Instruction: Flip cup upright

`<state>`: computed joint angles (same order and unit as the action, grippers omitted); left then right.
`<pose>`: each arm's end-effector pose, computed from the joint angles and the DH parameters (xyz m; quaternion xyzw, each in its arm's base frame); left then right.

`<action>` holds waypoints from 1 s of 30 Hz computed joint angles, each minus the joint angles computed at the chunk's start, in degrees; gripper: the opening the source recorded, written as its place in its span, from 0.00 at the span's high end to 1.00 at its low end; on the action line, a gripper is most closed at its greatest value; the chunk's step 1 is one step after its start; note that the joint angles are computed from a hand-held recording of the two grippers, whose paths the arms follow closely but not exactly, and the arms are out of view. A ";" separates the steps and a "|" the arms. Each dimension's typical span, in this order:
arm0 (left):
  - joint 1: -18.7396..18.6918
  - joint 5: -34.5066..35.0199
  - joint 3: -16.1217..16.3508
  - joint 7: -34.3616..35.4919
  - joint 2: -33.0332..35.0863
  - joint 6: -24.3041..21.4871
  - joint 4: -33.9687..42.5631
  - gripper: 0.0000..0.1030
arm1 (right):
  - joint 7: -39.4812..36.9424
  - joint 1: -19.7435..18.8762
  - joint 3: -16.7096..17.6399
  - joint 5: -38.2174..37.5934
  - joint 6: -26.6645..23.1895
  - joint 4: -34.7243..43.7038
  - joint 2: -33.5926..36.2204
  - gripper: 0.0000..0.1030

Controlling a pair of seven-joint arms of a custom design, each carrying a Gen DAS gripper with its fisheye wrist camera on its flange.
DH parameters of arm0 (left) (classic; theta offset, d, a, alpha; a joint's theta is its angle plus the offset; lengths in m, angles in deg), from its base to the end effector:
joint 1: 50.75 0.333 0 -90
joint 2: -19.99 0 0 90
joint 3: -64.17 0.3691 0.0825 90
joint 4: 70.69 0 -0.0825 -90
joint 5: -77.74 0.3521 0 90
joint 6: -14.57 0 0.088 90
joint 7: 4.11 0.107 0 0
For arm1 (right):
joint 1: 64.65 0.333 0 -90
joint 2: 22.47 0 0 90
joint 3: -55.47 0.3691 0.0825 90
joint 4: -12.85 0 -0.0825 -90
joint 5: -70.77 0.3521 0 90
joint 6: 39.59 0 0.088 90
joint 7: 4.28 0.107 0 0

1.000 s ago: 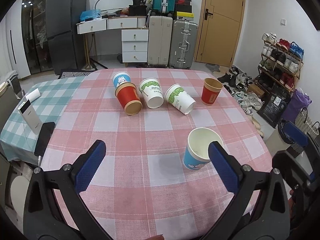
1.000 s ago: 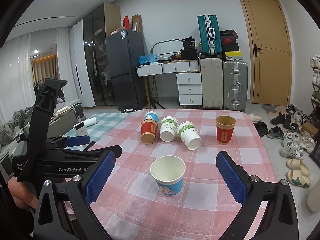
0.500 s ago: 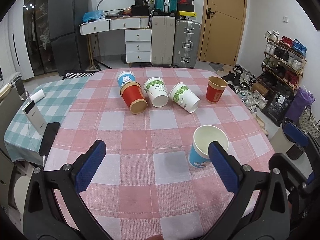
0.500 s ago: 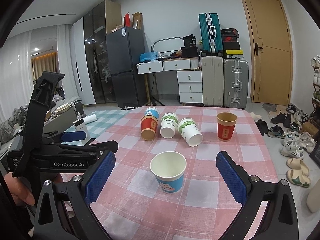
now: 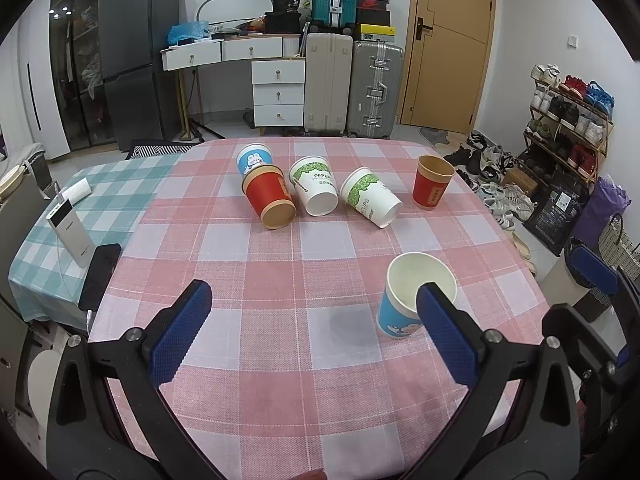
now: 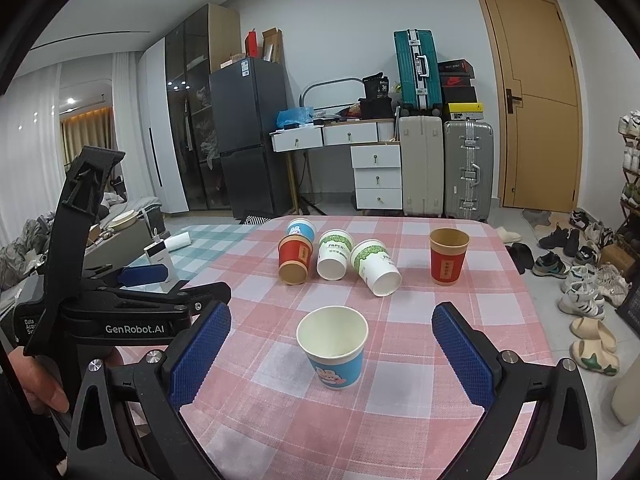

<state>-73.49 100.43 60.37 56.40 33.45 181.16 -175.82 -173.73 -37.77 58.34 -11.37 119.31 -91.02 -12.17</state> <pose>0.5739 -0.3075 0.5670 -0.5452 0.7279 -0.3496 0.2249 0.5221 0.3452 0.5646 -0.5852 0.6103 -0.3220 0.4259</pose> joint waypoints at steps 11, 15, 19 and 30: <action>-0.34 2.47 1.11 -3.70 -0.65 1.18 -0.56 0.01 | 3.32 -0.38 0.08 -2.70 0.21 -0.32 -0.45 0.00; -1.37 6.46 2.85 -7.81 -0.91 1.32 -0.52 0.01 | 3.79 -0.49 0.21 -3.10 0.08 -0.37 -0.55 0.00; -0.23 6.98 2.08 -8.21 -1.06 1.08 -0.29 0.01 | 5.12 -0.43 0.37 -4.34 -0.19 -0.39 -0.91 0.00; 0.87 5.64 0.63 -6.51 -1.46 1.29 -0.62 0.01 | 5.33 -0.55 0.79 -4.77 -0.72 -0.22 -1.04 0.00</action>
